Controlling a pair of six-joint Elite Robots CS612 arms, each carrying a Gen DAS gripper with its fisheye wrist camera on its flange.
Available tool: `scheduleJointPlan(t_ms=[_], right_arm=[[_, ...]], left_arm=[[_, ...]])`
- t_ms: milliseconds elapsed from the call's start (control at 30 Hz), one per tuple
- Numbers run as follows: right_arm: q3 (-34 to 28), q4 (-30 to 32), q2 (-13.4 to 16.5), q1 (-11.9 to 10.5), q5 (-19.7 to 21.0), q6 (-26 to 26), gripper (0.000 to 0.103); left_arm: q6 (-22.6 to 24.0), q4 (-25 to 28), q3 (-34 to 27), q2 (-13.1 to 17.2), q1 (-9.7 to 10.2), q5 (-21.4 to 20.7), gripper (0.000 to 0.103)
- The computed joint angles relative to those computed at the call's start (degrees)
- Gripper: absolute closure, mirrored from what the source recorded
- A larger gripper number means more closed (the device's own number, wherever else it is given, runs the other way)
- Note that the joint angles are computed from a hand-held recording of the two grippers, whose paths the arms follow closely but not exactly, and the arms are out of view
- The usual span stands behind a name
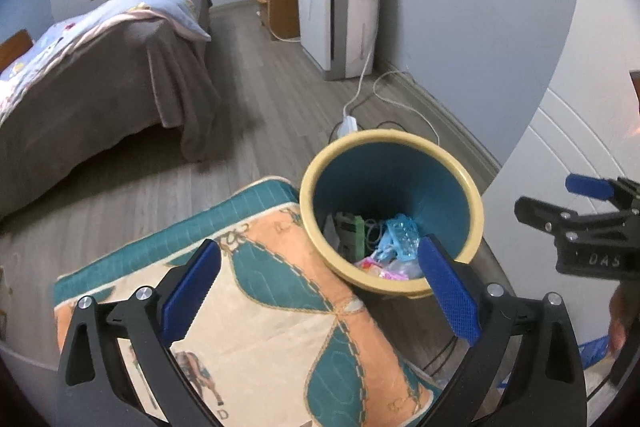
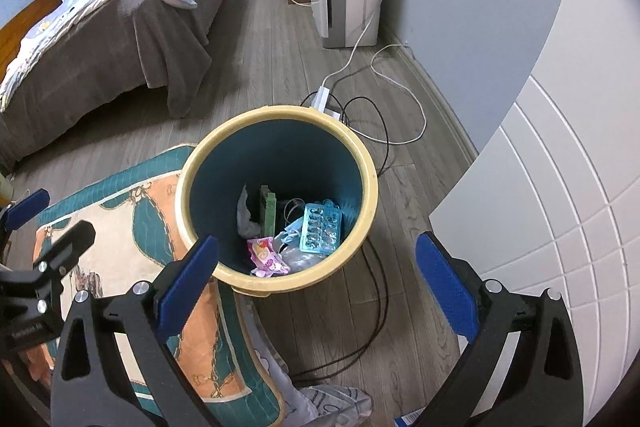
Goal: Collect trash
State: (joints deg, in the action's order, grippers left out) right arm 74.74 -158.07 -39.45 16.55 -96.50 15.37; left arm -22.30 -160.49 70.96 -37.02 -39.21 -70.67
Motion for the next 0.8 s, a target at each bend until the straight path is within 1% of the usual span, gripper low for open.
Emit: scheduleJointPlan(t_ms=[133, 367, 533, 800], right_arm=[[-0.43, 0.43, 0.19, 0.14, -0.35, -0.02, 0.006], [-0.70, -0.07, 0.36, 0.49, -2.68, -0.98, 0.006], [-0.81, -0.26, 0.50, 0.61, -3.89, -1.37, 0.006], [-1.15, -0.37, 0.76, 0.84, -5.43, -2.25, 0.006]], left_arm=[[-0.07, -0.18, -0.21, 0.09, 0.16, 0.34, 0.005], [0.74, -1.06, 0.16, -0.20, 0.17, 0.31, 0.005], [0.56, -1.76, 0.59, -0.51, 0.21, -0.42, 0.005], [1.12, -2.45, 1.03, -0.82, 0.09, -0.17, 0.005]])
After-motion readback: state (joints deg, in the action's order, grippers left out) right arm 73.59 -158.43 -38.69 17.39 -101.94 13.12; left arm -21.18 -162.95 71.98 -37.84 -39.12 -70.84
